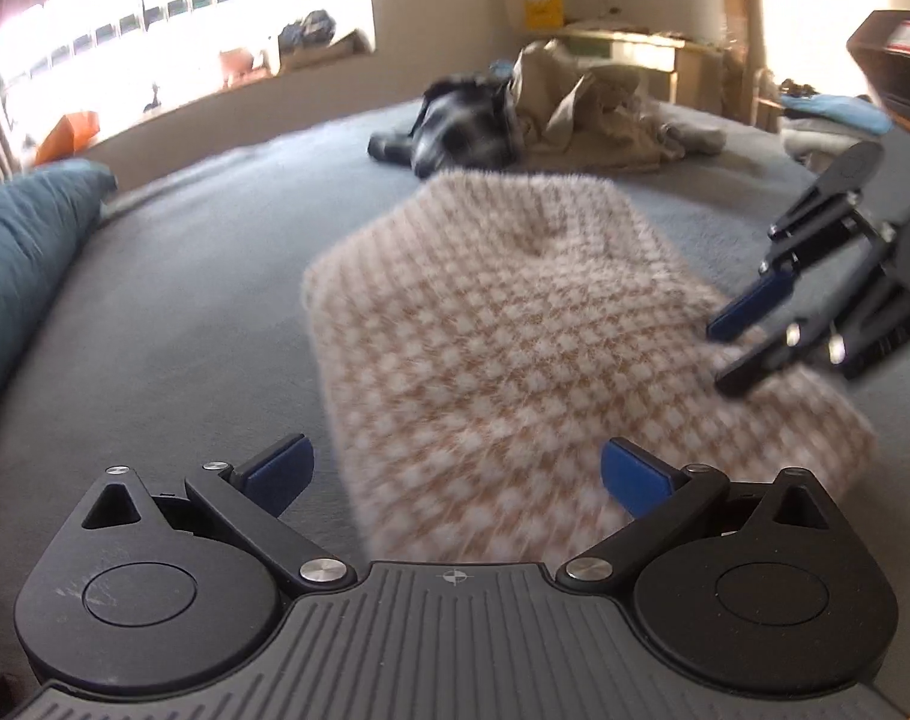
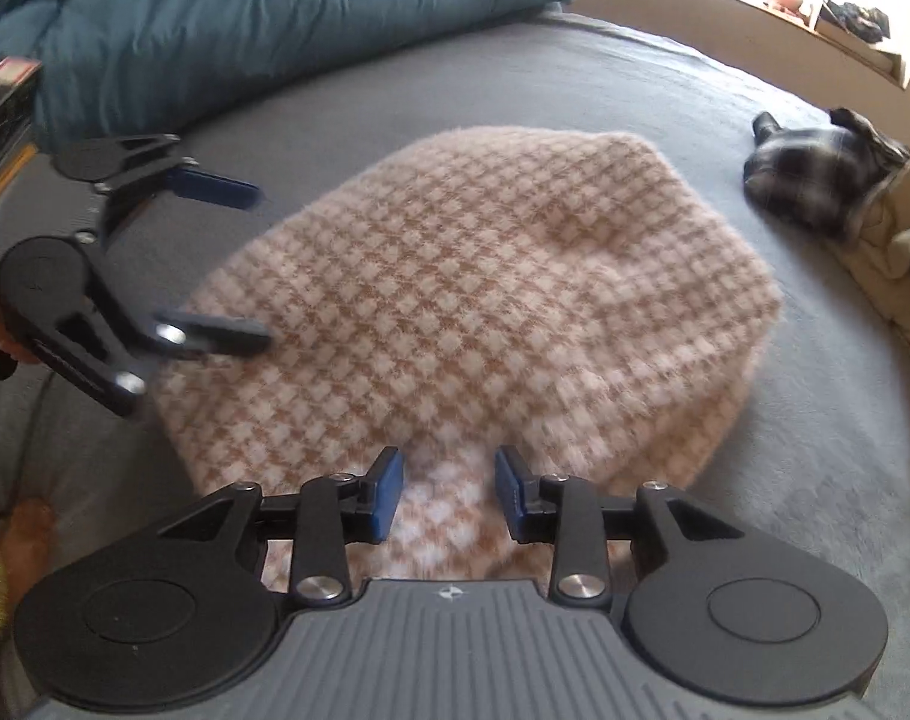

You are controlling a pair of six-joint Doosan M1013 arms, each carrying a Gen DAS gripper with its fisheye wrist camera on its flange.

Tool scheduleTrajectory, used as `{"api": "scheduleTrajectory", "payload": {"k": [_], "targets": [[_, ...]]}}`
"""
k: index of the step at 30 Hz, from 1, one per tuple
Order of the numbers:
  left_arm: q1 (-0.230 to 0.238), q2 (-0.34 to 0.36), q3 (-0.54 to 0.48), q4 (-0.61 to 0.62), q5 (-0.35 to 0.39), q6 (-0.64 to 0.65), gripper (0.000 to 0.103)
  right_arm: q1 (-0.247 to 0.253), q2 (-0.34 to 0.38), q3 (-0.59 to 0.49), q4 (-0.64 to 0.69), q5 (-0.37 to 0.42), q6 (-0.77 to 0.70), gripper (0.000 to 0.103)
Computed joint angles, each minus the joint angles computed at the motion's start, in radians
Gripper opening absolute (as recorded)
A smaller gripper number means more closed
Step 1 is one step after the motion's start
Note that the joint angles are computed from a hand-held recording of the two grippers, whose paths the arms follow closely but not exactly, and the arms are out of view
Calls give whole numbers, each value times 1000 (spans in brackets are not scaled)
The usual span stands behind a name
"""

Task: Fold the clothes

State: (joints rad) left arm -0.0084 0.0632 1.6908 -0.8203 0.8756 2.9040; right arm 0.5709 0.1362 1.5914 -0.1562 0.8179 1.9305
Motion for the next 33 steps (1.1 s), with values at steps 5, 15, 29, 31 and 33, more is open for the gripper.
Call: {"api": "scheduleTrajectory", "payload": {"k": [5, 15, 29, 31, 33], "targets": [[51, -52, 57, -1, 29, 252, 103, 12, -66, 59, 43, -91, -4, 42], [-1, -103, 179, -56, -253, 423, 103, 62, -41, 38, 55, -50, -123, 43], [28, -64, 128, 18, -209, 310, 103, 104, -18, 38, -23, 4, -239, 56], [24, -67, 121, 39, -210, 305, 103, 113, -17, 36, -46, 12, -245, 57], [20, -77, 125, 26, -230, 359, 103, 118, -20, 38, -55, 9, -251, 58]]}}
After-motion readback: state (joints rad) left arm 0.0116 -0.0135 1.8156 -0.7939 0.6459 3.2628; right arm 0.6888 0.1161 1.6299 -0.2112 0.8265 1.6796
